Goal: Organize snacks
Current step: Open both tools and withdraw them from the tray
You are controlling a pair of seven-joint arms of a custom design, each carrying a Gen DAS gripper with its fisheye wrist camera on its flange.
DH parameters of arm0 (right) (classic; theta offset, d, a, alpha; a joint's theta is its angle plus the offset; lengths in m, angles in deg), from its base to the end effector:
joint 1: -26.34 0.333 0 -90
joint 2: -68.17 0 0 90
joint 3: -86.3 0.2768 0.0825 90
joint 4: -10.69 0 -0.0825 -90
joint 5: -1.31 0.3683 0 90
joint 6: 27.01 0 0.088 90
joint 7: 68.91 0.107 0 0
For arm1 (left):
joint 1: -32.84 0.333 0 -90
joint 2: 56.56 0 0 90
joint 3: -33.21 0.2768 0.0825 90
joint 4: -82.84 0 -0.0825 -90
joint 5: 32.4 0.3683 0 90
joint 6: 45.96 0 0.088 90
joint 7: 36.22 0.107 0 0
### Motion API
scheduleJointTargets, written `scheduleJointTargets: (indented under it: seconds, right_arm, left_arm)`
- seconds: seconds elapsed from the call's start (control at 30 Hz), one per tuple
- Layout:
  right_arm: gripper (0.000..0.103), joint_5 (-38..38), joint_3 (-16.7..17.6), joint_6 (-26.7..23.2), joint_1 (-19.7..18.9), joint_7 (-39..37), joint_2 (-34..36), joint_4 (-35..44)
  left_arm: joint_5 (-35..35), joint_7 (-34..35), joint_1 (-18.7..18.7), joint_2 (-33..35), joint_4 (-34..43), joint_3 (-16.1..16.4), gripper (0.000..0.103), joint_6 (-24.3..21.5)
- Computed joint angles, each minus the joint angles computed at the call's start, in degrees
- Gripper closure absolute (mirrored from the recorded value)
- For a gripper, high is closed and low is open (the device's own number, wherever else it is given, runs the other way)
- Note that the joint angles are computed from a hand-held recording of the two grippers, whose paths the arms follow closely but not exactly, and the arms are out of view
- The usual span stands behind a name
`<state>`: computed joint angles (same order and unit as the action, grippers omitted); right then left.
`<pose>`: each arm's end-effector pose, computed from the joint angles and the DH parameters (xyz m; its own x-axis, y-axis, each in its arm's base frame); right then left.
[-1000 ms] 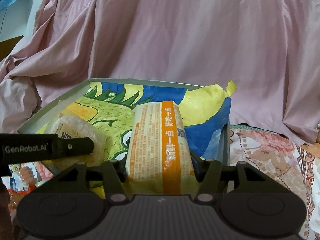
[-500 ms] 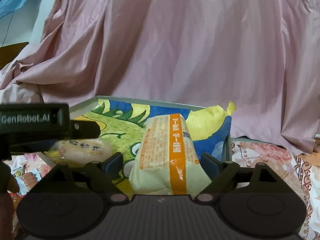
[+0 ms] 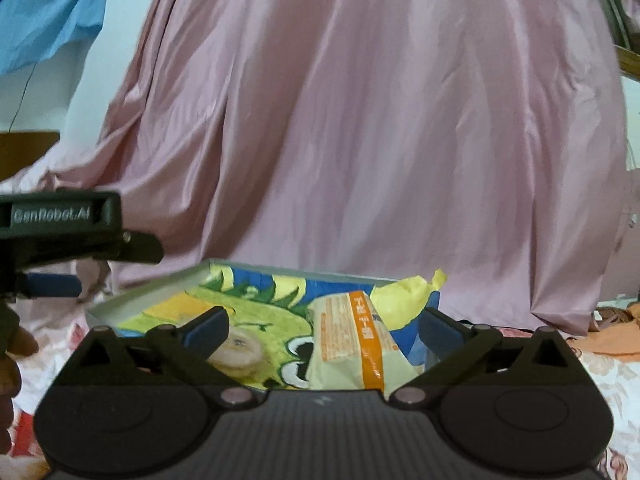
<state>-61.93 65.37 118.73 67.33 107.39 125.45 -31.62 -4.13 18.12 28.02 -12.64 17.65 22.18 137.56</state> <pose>0.6664 0.4234 0.4323 -0.1305 -0.9914 0.0062 -0.1944 0.0195 -0.9807 0.7241 -0.1895 0.4895 -0.2074 -0.9423 0.2628 -0.3181 -0.1891 -0.9290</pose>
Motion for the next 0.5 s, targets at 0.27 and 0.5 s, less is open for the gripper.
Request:
scheduleJointTargets:
  seconds: [0.27, 0.5]
  right_arm:
    - [0.0, -9.42, 0.49, -1.55, 5.87, 13.79, -11.25, -16.12]
    - [0.0, -14.45, 5.39, -5.06, 8.04, 20.48, -18.82, -26.16]
  left_arm:
    - [5.13, -5.11, -1.22, -12.62, -18.95, 8.99, 0.001, 9.75]
    - [6.04, -4.03, -1.94, -20.96, -32.61, 13.29, 0.001, 15.58]
